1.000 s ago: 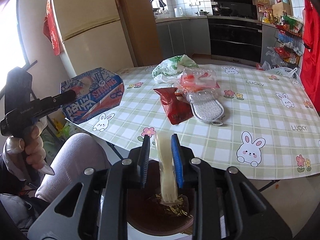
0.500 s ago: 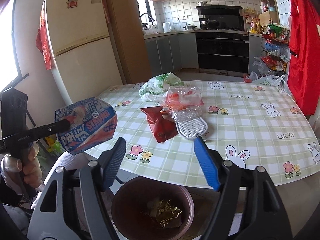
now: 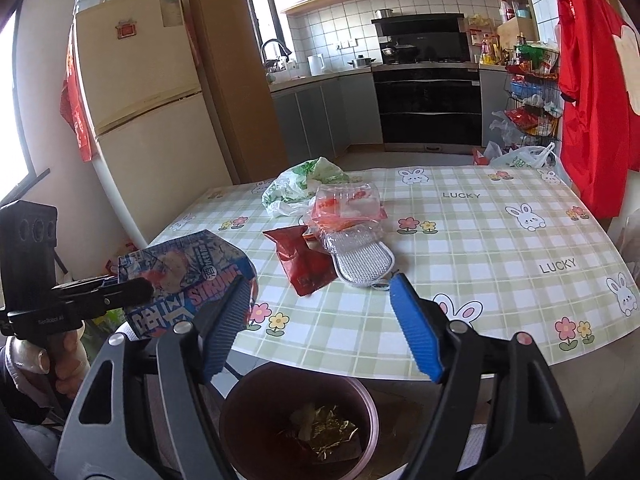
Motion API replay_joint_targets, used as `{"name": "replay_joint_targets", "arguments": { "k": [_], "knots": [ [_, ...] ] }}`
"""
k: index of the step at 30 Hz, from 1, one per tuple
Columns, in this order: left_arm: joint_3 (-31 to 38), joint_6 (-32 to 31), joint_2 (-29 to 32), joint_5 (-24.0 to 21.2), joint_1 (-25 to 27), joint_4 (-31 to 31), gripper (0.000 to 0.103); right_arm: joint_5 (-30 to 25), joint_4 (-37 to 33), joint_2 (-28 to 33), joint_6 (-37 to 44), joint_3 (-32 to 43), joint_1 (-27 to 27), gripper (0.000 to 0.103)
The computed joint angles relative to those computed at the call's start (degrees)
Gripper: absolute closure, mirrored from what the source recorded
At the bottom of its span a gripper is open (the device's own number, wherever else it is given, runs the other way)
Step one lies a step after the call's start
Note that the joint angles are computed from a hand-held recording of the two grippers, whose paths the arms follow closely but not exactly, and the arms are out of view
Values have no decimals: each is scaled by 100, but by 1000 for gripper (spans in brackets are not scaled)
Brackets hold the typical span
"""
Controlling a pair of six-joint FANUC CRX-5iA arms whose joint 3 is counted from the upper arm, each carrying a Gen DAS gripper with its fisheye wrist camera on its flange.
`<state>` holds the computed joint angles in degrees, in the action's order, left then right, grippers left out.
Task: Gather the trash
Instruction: 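Open the left gripper over the bin to drop the blue wrapper, then grasp the red snack bag with the left gripper and lift it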
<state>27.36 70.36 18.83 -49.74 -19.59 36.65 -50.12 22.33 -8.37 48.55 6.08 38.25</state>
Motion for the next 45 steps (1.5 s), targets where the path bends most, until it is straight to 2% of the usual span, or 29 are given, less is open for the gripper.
{"name": "replay_joint_targets", "arguments": {
  "k": [2, 4, 7, 9, 14, 26, 33, 40, 45],
  "knots": [
    [-1, -29, -5, 92, -18, -41, 43, -20, 0, 5, 5, -5, 11, 30],
    [-22, -22, -28, 166, -12, -72, 41, -31, -29, 22, 24, 11, 0, 30],
    [91, 337, -37, 140, 22, -501, 32, -28, -63, 28, 7, 11, -5, 30],
    [24, 508, -93, 192, 76, -592, 23, -34, -70, 40, 15, 14, 1, 30],
    [-138, 930, -243, 366, 200, -824, 12, -82, -119, 100, 55, 70, 13, 30],
    [-93, 1347, -267, 283, 307, -1240, 7, -147, 56, 166, -90, -9, 21, 9],
    [172, 1504, -42, 121, 350, -1349, 7, -236, 46, 302, -75, 50, -106, 7],
    [819, 1712, 430, -187, 369, -1528, 7, -267, -227, 591, 201, 287, -363, 7],
    [1723, 1973, 1087, -569, 351, -1645, 7, -297, -402, 913, 427, 564, -564, 7]
  ]
}}
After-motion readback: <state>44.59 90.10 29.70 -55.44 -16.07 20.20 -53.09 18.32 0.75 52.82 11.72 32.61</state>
